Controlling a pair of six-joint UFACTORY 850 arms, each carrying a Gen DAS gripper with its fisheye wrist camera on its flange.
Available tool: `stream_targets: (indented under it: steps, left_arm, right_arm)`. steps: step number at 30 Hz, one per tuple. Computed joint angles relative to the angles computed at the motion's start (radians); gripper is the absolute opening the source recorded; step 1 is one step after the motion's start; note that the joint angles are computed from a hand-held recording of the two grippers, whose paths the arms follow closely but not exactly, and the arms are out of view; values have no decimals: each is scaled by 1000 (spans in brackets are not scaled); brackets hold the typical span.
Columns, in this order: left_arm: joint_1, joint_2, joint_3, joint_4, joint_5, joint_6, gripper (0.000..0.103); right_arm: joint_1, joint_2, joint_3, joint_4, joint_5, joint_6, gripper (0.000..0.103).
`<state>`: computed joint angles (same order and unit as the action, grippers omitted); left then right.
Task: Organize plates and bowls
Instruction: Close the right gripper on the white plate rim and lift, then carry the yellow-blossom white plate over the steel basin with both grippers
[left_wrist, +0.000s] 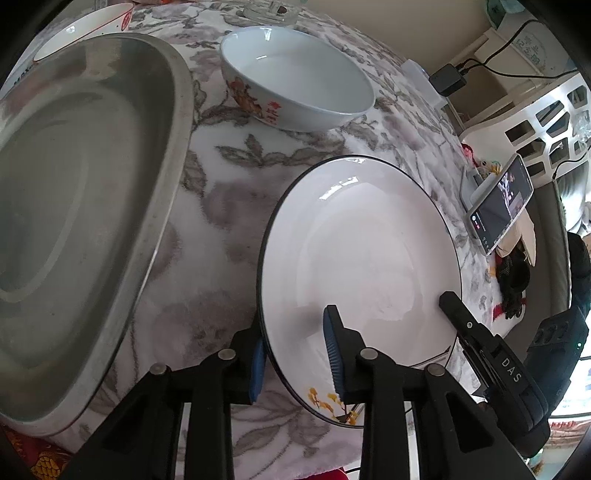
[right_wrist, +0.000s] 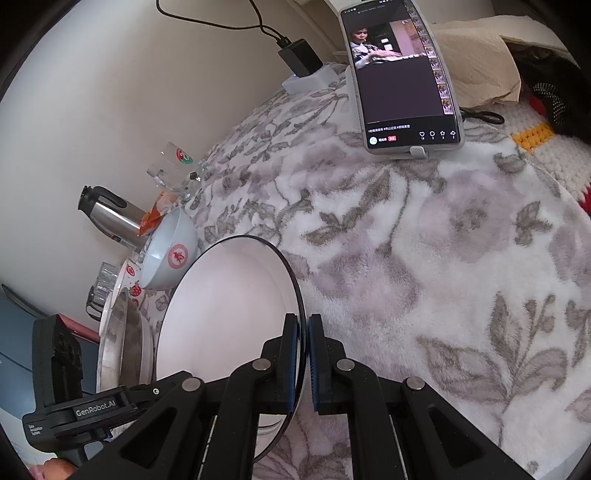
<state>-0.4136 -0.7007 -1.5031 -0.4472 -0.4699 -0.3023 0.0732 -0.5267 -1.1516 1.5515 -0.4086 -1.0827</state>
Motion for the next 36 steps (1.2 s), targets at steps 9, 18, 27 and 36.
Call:
stream_targets:
  steps: [9, 18, 27, 36]
  left_arm:
    - [-9, 24, 8, 19, 23, 22, 28]
    - [-14, 56, 30, -4, 42, 73, 28]
    - [-14, 99, 63, -17, 70, 108, 28]
    - [-2, 169, 112, -22, 123, 133, 28]
  right_arm:
    - [10, 20, 3, -99, 43, 84, 7]
    - [11, 48, 23, -144, 61, 126, 7]
    - [28, 95, 36, -168, 96, 142, 8]
    - [62, 141, 30, -192, 131, 161, 8]
